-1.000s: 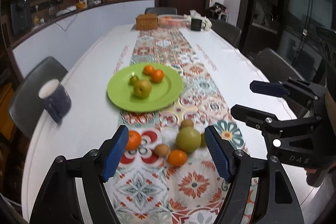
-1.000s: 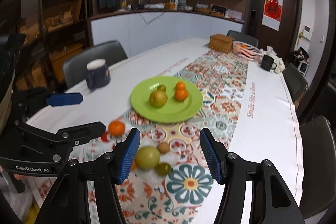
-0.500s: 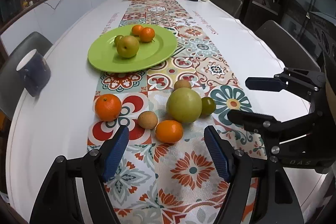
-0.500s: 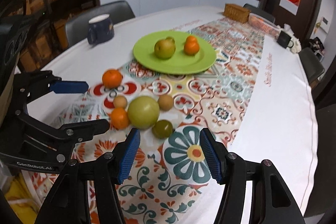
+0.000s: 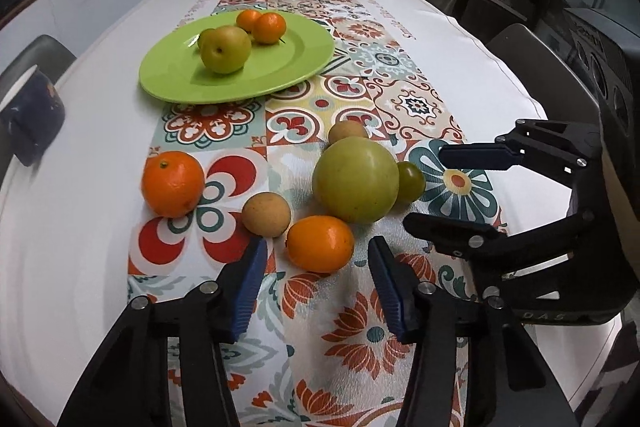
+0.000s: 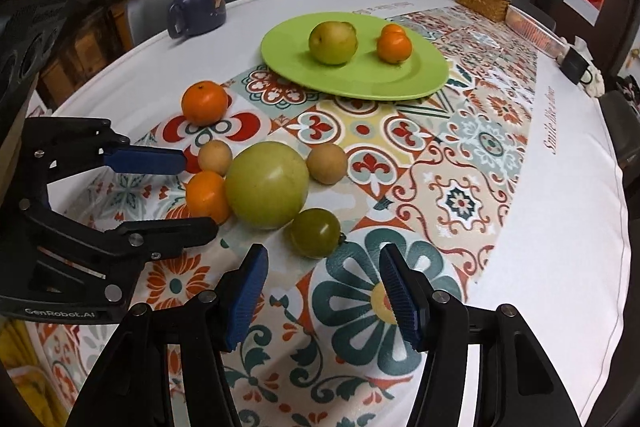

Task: Organize fruits
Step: 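Grasp an orange with the left tool while the right tool grasps a small dark-green fruit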

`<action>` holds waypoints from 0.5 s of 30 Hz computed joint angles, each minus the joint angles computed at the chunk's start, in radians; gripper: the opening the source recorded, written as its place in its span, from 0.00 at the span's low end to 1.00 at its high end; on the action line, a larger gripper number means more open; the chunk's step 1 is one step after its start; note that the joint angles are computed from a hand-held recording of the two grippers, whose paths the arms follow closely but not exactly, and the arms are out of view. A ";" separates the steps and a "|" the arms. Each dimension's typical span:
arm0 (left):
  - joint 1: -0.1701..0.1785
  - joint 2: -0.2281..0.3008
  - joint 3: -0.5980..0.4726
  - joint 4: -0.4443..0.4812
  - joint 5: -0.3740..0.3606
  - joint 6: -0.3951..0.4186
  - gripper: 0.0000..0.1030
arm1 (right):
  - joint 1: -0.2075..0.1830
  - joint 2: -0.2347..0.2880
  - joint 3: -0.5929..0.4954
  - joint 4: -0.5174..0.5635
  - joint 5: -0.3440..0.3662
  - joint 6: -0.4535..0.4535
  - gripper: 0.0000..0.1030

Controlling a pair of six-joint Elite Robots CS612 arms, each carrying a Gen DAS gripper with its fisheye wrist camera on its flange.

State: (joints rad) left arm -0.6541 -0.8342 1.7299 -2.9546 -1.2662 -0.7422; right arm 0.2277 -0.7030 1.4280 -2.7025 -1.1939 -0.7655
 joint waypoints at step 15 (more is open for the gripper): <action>0.011 0.019 -0.015 -0.007 -0.027 0.005 0.35 | 0.009 0.031 -0.045 0.039 0.008 0.016 0.34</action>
State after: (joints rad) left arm -0.6426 -0.8156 1.7149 -2.9621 -1.2934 -0.7375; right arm 0.2363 -0.6721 1.3831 -2.6633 -1.1864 -0.7492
